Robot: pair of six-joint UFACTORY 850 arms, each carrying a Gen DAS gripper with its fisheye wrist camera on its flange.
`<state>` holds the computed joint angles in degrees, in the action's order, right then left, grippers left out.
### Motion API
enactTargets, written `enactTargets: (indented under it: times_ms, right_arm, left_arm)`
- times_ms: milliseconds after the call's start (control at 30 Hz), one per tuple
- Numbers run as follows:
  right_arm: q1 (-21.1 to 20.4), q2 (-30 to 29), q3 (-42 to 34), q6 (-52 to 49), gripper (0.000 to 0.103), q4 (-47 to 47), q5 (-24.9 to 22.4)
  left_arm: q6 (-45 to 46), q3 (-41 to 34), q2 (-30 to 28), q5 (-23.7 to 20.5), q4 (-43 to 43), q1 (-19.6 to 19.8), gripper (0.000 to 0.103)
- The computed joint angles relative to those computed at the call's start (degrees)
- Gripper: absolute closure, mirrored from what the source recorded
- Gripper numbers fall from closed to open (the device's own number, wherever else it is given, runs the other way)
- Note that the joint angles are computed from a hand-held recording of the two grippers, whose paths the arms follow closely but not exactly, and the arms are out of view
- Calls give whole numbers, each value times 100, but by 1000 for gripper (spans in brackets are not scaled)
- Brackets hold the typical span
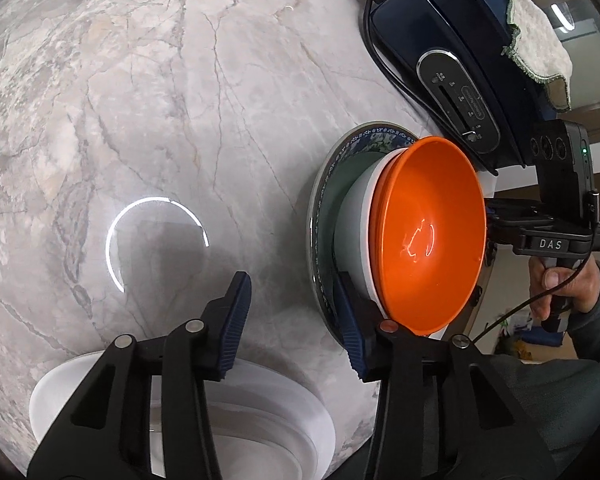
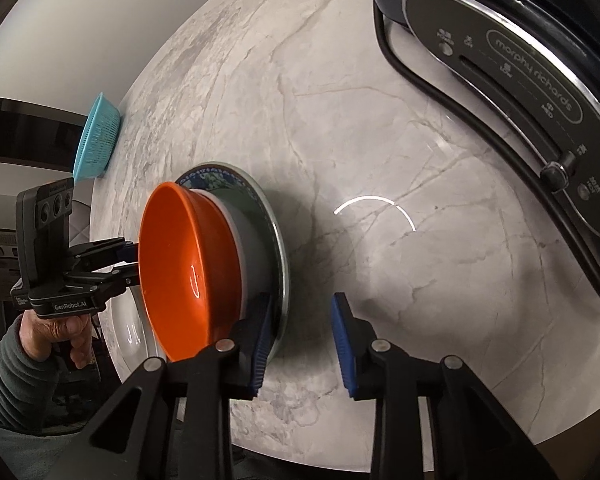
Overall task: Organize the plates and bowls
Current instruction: 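Close both tools on the rim of the nested bowl stack, then lift the bowl stack with both tools and carry it over the plate stack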
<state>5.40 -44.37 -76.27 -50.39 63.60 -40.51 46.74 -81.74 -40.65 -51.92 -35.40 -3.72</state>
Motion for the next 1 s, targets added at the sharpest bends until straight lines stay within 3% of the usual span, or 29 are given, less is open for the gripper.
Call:
enactTargets:
  times_ms: [367, 633, 1000]
  right_arm:
    - [25, -114, -127, -2, 72, 39, -28]
    - [2, -190, -206, -101, 90, 177, -254]
    - [-3, -212, -223, 74, 93, 237, -357]
  left_arm:
    - [-111, 2, -11, -38, -136, -16, 78]
    - [-105, -6, 27, 4, -181, -51, 95]
    - [-318, 46, 123, 154, -104, -109, 95]
